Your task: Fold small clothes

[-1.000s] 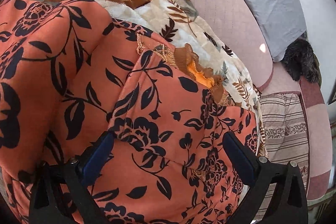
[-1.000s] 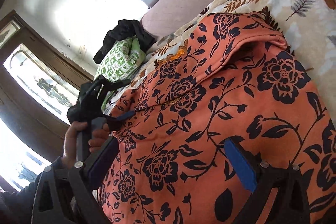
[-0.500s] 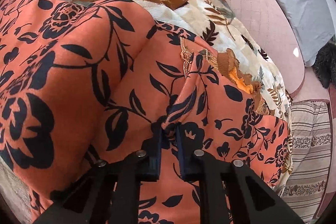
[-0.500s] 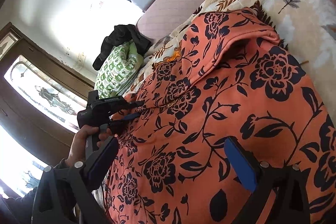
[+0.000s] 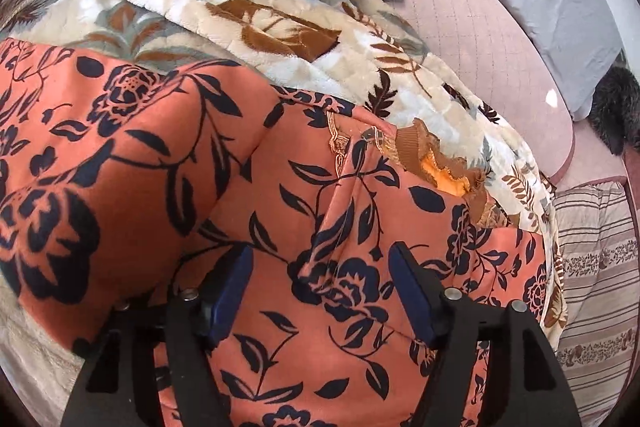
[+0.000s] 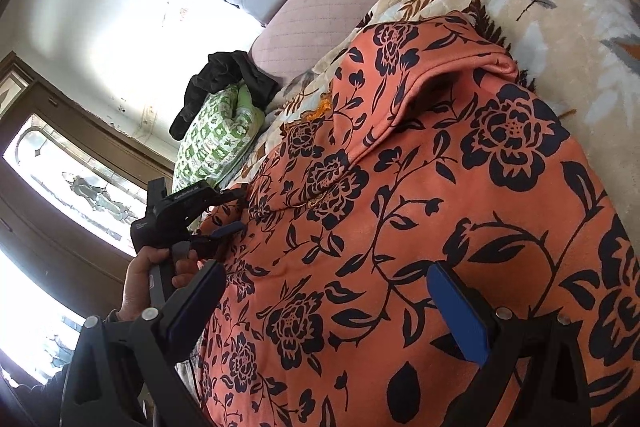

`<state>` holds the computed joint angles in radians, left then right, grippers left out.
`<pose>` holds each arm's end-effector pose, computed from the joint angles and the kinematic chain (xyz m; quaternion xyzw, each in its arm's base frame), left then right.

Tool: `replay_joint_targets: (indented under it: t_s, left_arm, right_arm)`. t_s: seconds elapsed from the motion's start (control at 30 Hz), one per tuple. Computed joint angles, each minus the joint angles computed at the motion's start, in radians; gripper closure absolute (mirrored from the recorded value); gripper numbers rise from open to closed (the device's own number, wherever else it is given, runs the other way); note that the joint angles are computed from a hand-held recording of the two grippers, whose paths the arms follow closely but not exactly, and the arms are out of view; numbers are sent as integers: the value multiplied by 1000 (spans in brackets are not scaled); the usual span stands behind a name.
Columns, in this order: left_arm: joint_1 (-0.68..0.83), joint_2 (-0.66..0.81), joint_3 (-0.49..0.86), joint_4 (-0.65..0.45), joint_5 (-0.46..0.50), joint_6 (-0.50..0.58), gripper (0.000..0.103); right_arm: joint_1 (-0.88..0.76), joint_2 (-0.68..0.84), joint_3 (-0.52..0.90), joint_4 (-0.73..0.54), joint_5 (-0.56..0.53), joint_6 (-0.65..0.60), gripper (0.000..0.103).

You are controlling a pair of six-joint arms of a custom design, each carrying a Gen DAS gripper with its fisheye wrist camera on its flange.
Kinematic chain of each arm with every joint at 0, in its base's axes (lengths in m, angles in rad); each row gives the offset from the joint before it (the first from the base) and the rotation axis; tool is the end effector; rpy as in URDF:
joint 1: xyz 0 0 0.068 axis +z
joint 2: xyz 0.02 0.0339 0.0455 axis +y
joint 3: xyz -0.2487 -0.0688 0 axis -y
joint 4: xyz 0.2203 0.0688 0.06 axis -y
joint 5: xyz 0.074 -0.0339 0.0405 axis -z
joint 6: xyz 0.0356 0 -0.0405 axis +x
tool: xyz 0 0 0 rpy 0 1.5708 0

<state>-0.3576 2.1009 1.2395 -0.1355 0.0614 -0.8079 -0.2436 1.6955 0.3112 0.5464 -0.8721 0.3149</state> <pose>0.3685 -0.1400 0.1080 -0.2056 0.9364 -0.1803 0.2200 0.2158 -0.0255 0.0829 0.0878 0.8552 0.4056 0.3105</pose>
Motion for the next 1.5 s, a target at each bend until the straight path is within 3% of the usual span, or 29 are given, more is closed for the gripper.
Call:
replay_joint_targets:
  t_s: [0.07, 0.1, 0.13, 0.17, 0.3, 0.5, 0.57, 0.73, 0.83, 0.9, 1.03, 1.13, 1.3, 1.4, 1.43, 1.47, 1.5]
  left_arm:
    - [-3, 47, 54, -33, 14, 2, 34]
    - [-12, 62, 73, -47, 3, 17, 40]
    - [-27, 74, 98, -78, -32, 41, 76]
    - [-38, 99, 146, -142, -54, 67, 94]
    - [-64, 28, 107, -141, -129, 92, 98]
    - [-162, -284, -146, -76, -265, 35, 98]
    - [-167, -280, -179, -79, -276, -2, 98]
    - [-110, -105, -143, -83, -187, -19, 97]
    - [-110, -129, -169, -63, -203, -7, 97]
    - [-99, -149, -163, -72, -209, 20, 97]
    - [-70, -155, -179, -72, -210, 50, 98]
    - [-49, -138, -212, -28, -173, 33, 100]
    - [-43, -243, -302, 36, -145, 42, 100]
    - [-72, -333, -337, 67, -160, 64, 97]
    - [-89, -347, -333, 73, -173, 79, 90]
    - [-106, -345, -319, 76, -185, 95, 78]
    - [-118, -328, -294, 76, -193, 111, 72]
  right_arm:
    - [5, 1, 1, 1, 4, -4, 1]
    - [6, 2, 1, 2, 4, -2, 1]
    - [6, 4, 1, 6, 5, 2, 1]
    - [4, 6, 2, 6, 4, 5, 1]
    - [1, 13, 5, 11, 5, 9, 1]
    - [-2, 0, 4, 4, 13, 4, 1]
    - [-2, -2, 0, 7, 15, 3, 1]
    - [3, -18, -11, 7, 33, -4, 1]
    - [-15, -42, -12, -28, 46, -22, 1]
    - [-69, -50, 5, -55, -13, 4, 1]
    - [-198, 26, 123, -67, -159, 163, 1]
    - [-218, 187, 279, -4, -218, 378, 1]
    - [-177, 426, 463, 173, -155, 781, 1]
    - [-175, 469, 515, 189, -56, 840, 2]
    - [-179, 478, 535, 146, -37, 831, 8]
    - [-179, 472, 581, 14, -18, 763, 37]
    - [-180, 457, 620, -138, 10, 656, 74]
